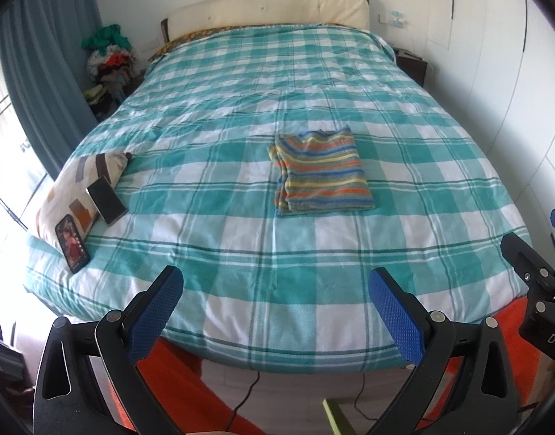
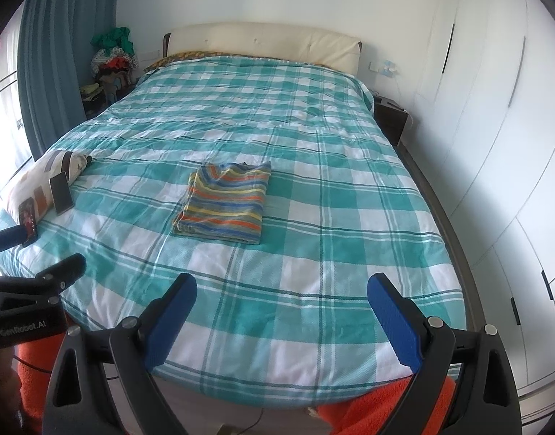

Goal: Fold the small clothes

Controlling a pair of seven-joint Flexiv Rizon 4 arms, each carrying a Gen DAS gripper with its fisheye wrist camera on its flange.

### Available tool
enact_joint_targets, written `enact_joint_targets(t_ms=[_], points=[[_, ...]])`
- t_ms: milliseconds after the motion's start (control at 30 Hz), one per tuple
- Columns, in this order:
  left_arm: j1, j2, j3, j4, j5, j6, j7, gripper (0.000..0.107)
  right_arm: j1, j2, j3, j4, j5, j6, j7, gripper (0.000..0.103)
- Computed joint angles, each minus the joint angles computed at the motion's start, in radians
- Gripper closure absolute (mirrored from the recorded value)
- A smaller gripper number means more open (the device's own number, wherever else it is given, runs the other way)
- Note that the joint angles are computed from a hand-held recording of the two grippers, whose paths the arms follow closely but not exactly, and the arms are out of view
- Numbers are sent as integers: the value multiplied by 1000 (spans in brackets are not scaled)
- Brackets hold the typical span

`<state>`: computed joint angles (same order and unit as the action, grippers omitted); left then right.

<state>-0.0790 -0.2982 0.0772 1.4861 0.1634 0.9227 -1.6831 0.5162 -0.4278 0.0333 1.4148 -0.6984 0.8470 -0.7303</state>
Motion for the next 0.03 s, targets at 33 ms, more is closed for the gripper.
enact_joint_targets(t_ms=[33], points=[[-9,0,7,-4,24,4,-12,5,0,0,-1,0,0,1,2,9]])
